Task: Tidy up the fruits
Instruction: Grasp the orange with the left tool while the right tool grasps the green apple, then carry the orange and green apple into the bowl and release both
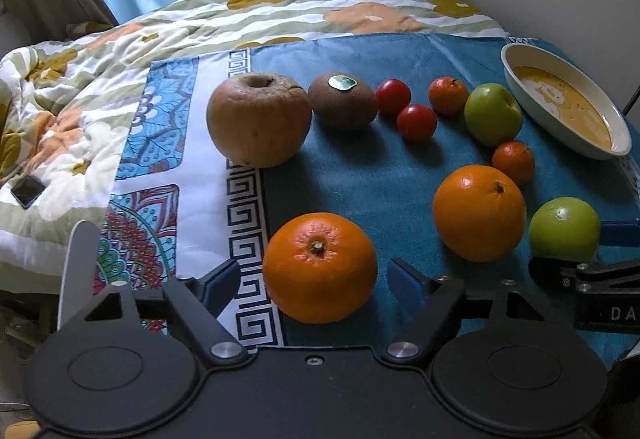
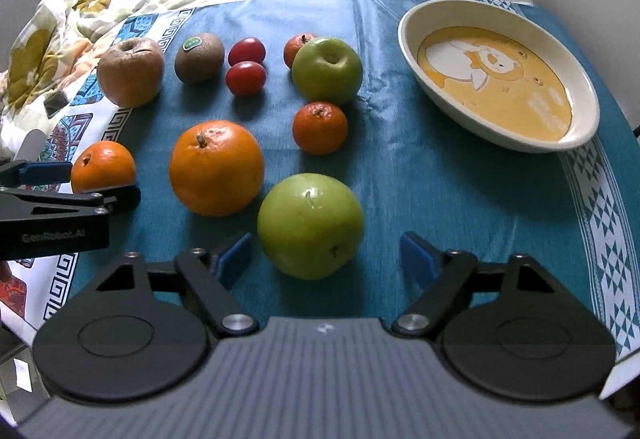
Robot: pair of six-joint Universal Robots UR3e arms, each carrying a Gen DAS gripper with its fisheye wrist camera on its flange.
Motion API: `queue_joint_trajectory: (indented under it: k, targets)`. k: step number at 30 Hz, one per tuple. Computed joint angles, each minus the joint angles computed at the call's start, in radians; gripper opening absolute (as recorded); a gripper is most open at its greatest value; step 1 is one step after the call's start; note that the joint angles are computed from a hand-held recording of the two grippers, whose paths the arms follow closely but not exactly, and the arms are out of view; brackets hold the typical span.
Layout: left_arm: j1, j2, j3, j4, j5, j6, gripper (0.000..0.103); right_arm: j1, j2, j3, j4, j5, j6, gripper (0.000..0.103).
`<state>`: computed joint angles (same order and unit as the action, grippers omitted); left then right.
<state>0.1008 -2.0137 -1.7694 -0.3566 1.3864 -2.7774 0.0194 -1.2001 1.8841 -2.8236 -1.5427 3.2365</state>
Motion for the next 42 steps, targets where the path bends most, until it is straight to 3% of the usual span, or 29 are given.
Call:
queue_joint_trajectory:
  k: [2,3,15,28,35,42]
  targets:
    - [0.000,-0.011,0.019,-0.028,-0.006,0.003,0.066,0.004,0.006,-0.012,0.002,-0.005,-0.005,0.089]
    - [0.001,-0.017,0.026,-0.039,-0.007,0.002,0.065,0.004,0.008,-0.015,0.003,-0.005,-0.008,0.089]
    - [0.012,0.015,-0.040,0.014,-0.016,0.019,0.063,0.026,0.041,-0.043,-0.006,-0.013,-0.033,0.071]
    - [0.014,0.199,-0.127,-0.037,-0.057,0.027,0.063,-0.016,-0.092,0.026,0.023,0.006,-0.020,0.071]
    - [-0.022,0.268,-0.072,-0.105,-0.102,-0.017,0.063,-0.085,-0.248,0.081,0.087,0.016,-0.050,0.071]
    - [-0.141,0.241,0.036,-0.114,-0.051,-0.101,0.063,-0.233,-0.396,0.133,0.147,0.071,-0.138,0.071]
